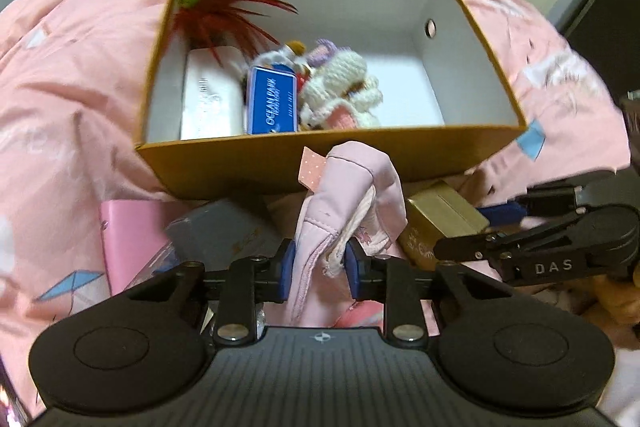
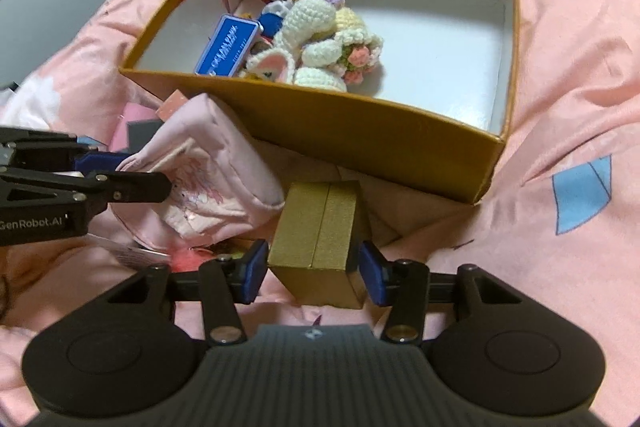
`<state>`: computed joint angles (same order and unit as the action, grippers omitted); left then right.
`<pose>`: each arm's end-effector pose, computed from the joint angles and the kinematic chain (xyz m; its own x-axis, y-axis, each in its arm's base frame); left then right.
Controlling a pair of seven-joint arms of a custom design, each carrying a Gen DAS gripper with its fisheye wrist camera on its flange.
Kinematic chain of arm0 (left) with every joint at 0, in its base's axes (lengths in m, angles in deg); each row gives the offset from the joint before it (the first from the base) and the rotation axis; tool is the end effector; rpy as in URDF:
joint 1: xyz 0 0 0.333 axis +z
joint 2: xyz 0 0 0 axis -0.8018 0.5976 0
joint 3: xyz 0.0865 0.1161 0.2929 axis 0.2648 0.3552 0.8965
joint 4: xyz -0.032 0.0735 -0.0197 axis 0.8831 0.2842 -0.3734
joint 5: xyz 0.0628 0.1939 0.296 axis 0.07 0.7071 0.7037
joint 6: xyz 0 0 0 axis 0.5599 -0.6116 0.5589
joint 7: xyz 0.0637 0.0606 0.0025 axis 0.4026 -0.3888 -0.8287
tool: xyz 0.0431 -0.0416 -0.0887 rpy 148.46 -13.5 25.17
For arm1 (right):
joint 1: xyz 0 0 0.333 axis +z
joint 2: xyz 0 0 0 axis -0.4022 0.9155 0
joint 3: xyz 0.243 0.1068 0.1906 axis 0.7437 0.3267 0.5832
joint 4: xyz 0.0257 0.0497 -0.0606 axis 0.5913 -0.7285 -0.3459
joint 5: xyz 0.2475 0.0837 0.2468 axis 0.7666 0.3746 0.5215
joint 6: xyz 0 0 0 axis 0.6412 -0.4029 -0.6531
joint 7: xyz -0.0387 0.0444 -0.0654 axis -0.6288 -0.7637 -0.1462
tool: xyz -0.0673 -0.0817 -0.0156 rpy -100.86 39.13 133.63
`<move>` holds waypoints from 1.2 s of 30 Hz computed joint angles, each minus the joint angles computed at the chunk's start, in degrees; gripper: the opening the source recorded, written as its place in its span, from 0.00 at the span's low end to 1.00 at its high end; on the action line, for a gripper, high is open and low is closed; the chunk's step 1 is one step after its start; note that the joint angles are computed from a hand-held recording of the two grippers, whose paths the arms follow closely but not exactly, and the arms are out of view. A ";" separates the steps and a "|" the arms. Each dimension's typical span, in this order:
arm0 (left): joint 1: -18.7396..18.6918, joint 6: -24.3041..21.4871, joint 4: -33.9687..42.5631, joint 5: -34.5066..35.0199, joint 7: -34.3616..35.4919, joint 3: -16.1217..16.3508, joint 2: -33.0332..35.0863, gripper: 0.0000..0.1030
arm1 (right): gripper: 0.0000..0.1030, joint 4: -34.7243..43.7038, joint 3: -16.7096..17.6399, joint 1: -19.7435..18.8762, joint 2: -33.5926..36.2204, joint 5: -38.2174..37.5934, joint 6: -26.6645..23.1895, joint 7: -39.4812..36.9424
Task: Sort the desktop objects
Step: 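Lower the gold box into the orange box and open the right gripper while the left carries the pouch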
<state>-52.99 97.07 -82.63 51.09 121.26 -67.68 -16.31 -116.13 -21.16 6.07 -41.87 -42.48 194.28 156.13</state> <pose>0.5854 -0.1093 0.4665 -0.7116 -0.6720 0.2049 -0.6737 0.5700 -0.4703 0.4828 0.3384 0.4021 -0.0937 -0.9560 -0.2781 -0.8892 0.2060 -0.4085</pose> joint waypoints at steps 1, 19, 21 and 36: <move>0.35 -0.68 0.24 -0.83 -0.06 0.08 -0.23 0.29 | 0.50 -0.54 0.27 -0.23 -0.59 0.54 0.97 -0.32; -0.17 10.75 2.02 -9.78 0.77 1.37 -4.00 0.28 | 0.48 8.00 -5.65 2.56 -0.98 -18.94 11.63 11.21; -0.22 12.19 3.39 -8.27 -1.41 1.33 -2.75 0.28 | 0.48 10.94 -4.01 0.82 1.39 -15.31 11.69 7.18; 1.17 18.60 11.41 3.75 -18.32 0.33 5.80 0.28 | 0.48 31.21 0.76 -3.43 18.61 11.77 9.19 -7.51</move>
<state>-51.83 115.67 -71.22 54.84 102.94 -67.36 -10.51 -84.92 -20.40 2.63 -23.25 -30.72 203.47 148.62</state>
